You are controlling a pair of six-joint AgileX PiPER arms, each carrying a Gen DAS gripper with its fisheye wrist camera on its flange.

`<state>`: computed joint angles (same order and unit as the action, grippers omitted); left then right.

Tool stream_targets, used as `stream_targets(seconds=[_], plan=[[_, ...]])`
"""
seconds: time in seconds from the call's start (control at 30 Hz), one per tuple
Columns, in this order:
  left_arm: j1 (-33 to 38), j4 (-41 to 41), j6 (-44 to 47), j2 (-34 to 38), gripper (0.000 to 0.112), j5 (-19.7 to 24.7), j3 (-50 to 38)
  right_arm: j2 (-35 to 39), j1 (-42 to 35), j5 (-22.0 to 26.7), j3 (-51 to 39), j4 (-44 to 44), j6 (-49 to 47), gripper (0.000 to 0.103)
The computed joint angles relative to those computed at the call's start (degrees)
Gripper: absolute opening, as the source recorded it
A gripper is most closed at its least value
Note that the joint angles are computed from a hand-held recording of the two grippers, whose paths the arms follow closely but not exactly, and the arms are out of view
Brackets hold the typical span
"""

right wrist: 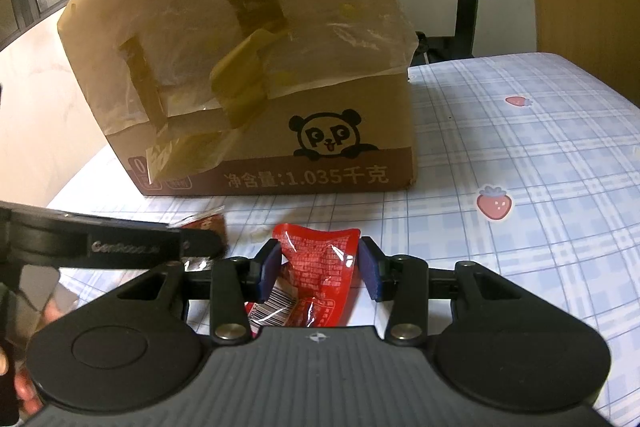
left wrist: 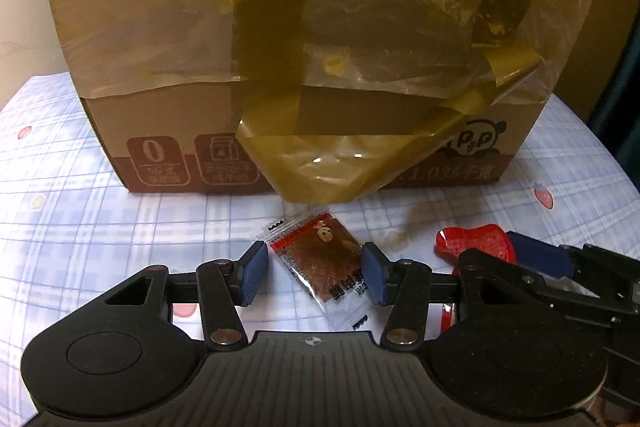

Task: Organize snacks
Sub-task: 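Grasp the clear brown jerky packet with the left tool while the right tool holds the red packet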

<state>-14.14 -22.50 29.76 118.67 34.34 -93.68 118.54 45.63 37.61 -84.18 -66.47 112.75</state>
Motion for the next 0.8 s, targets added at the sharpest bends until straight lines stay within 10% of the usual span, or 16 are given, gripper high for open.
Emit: stream_targets(seconds=[0.8], plan=[[0.01,-1.74,5.89,-0.54,0.069,-5.03,4.22,-0.40,-0.10,-0.71,0.60,-1.27,2.76,0.045]])
